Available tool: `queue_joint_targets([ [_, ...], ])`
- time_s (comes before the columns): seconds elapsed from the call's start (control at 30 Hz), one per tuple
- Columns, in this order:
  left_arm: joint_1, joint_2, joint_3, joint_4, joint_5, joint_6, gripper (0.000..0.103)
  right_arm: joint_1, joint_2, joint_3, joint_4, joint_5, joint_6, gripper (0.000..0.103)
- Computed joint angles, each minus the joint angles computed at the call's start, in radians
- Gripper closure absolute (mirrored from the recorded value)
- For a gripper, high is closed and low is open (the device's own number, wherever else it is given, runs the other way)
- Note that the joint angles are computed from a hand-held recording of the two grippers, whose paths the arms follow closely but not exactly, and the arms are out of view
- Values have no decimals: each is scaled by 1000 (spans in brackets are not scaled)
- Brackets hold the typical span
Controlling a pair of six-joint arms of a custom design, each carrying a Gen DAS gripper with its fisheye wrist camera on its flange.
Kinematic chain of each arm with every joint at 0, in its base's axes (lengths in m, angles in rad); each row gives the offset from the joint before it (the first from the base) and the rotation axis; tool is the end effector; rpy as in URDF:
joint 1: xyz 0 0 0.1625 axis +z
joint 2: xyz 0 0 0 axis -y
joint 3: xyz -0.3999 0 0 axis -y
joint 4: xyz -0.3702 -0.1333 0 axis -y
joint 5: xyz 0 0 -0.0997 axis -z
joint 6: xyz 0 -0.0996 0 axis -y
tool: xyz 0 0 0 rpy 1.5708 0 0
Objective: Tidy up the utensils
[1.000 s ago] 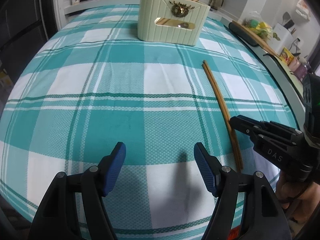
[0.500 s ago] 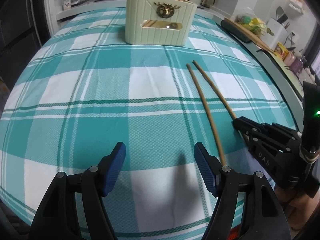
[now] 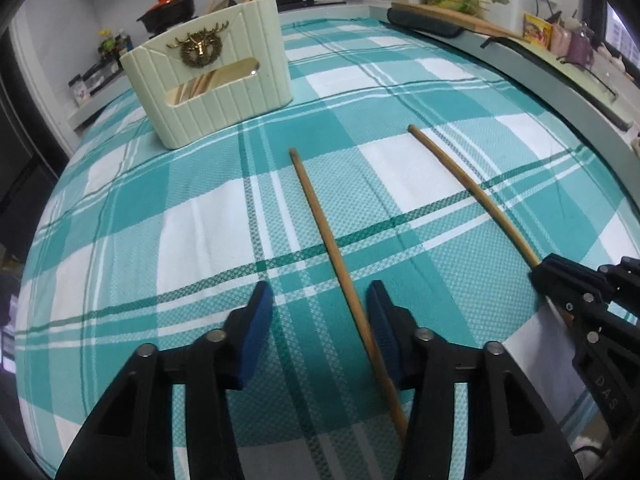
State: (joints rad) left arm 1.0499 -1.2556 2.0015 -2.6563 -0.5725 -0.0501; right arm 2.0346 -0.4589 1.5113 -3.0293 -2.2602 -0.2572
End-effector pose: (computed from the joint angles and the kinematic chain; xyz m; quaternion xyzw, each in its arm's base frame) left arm -0.0645 -0.5485 0.2738 0.1232 0.8604 -0.2752 0.4109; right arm 0.3596 -0.5625 -0.0131 0.2614 -0.8866 0.2229 0.3096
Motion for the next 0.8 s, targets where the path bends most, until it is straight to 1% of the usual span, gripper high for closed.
queue_joint_targets([
  [0.03,-1,-4,3,4,12,-1,86,-2,-4,7,-7,1,-1,95],
  [0.07,-1,-6,1,28,36,-20,96,-4,-9,16,-16,8,-4,95],
  [0.17,12,-42,22,29,64,-60,97,-5,-8,22,-35,10,-21,95],
  [0.27,24,-94,42,79,88,-117,97,-6,-9,24,-38,12,-20,95],
  [0.5,63,-232,93,165,103,-222,95,-1,-11,32,-42,-20,-19,95],
  [0.57,72,-255,99,174,108,-238,93,0,-13,35,-42,-31,-19,95],
  [0.6,77,-265,101,173,102,-243,93,1,-15,36,-41,-36,-17,95],
  [0.63,86,-276,100,168,80,-237,90,1,-17,38,-39,-39,-14,95],
  [0.67,93,-286,97,167,57,-232,81,1,-19,40,-36,-40,-10,95],
  [0.7,99,-297,94,168,32,-226,74,0,-23,42,-34,-36,-4,94],
  [0.73,103,-305,91,166,12,-217,59,-3,-30,46,-22,-21,5,91],
  [0.77,104,-315,93,154,-3,-200,50,-7,-37,49,-11,-4,14,86],
  [0.8,104,-323,95,144,-13,-179,47,-10,-47,54,-5,16,23,74],
])
